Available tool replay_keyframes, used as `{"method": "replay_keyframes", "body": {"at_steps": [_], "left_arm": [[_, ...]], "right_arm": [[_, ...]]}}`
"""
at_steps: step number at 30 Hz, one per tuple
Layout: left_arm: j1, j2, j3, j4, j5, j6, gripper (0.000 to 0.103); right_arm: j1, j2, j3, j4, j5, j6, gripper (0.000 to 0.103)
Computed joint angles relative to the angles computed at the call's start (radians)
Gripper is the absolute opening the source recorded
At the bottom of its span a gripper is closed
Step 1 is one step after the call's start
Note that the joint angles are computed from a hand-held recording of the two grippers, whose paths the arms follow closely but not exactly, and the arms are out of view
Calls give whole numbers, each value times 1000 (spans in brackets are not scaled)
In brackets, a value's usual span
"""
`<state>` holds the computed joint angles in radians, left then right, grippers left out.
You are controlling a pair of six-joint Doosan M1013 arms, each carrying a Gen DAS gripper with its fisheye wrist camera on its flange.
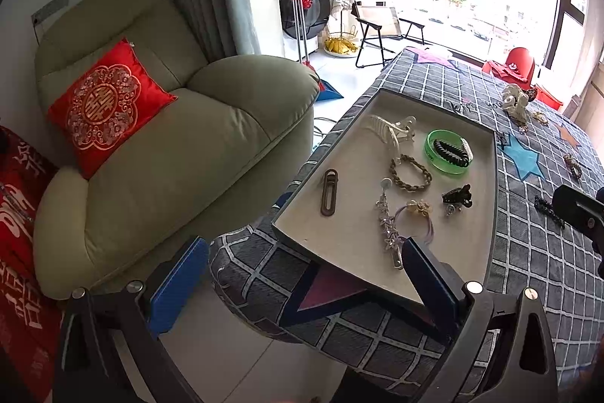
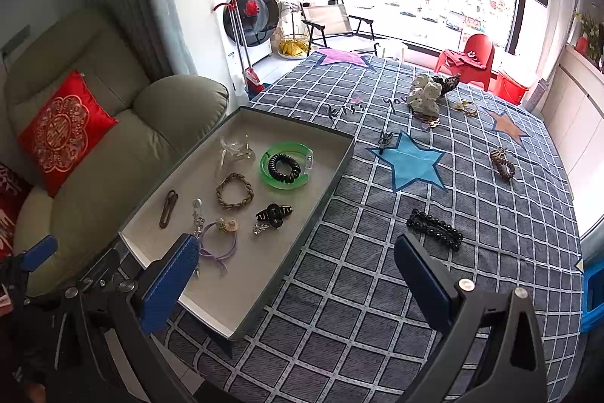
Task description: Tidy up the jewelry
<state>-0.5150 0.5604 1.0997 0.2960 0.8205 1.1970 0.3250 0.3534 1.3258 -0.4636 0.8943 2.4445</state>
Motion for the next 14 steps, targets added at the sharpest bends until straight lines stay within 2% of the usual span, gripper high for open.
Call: {"method": "replay_keyframes", "body": {"at_steps": [14], "left_arm": [[1, 8, -8, 0, 12, -8, 103]], "right_arm": [[3, 5, -5, 3, 0, 0, 103]]}}
